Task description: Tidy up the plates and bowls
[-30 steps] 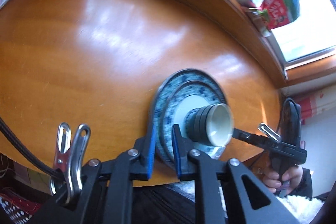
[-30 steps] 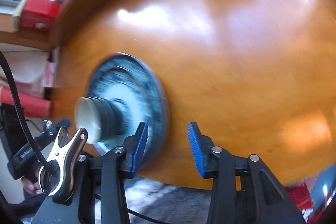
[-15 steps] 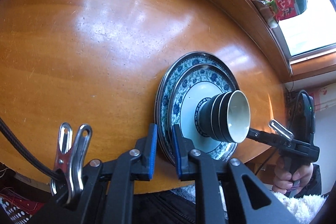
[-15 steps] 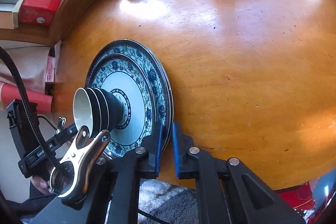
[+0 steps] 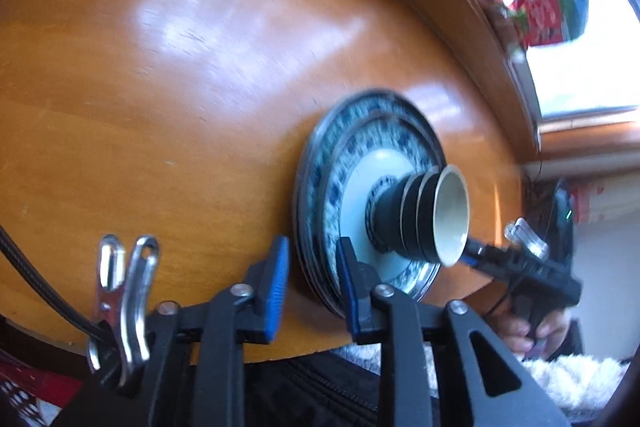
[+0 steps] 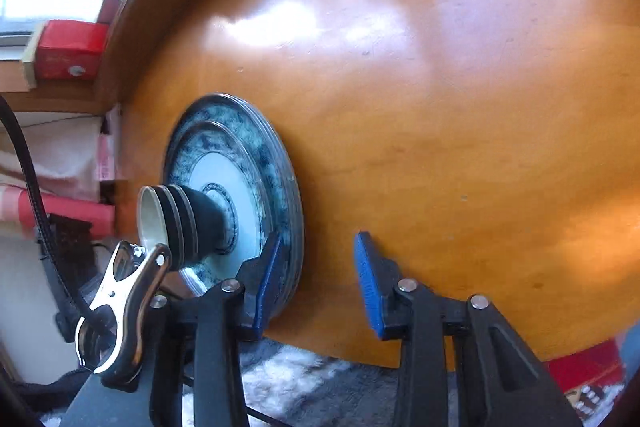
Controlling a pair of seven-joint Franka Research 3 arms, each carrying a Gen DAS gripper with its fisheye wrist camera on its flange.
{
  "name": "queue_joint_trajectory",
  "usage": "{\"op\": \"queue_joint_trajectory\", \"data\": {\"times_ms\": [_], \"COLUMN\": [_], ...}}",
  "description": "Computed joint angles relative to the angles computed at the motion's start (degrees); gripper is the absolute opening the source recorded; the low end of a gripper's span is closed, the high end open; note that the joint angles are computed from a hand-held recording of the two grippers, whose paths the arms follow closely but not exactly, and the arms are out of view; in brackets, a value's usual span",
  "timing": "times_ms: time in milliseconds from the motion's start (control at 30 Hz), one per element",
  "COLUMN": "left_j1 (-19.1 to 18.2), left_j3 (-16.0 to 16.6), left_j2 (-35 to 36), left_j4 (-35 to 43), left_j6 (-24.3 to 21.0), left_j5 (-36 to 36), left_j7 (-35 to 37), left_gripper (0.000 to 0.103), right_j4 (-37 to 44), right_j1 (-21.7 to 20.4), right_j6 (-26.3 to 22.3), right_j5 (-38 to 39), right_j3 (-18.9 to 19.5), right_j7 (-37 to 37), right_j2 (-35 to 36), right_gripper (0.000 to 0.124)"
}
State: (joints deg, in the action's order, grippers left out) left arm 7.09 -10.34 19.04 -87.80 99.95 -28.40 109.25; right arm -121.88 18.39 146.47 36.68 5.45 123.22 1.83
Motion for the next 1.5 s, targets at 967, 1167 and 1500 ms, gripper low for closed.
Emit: {"op": "queue_joint_trajectory", "data": {"times_ms": [967, 1167, 1500], "left_j1": [-4.27, -5.02, -4.96], "left_j3": [-2.18, -1.42, -0.71], "left_j2": [5.13, -1.00, -8.83], "left_j4": [5.69, -2.14, -9.93], "left_j6": [12.34, 21.99, 29.19], "left_j5": [7.93, 11.05, 8.40], "left_j7": [-2.73, -2.04, 3.54], "left_gripper": [0.022, 0.034, 0.040], "right_j4": [6.63, 6.61, 5.42], "right_j1": [-3.09, -1.19, 0.18], "right_j6": [1.75, 1.82, 2.45], "right_j5": [0.11, -13.14, -25.74], "right_j3": [-1.23, -2.21, -1.14], "right_j7": [-4.51, 5.67, 16.13], "right_j2": [6.23, 4.86, 1.17], "right_gripper": [0.013, 0.019, 0.031]}}
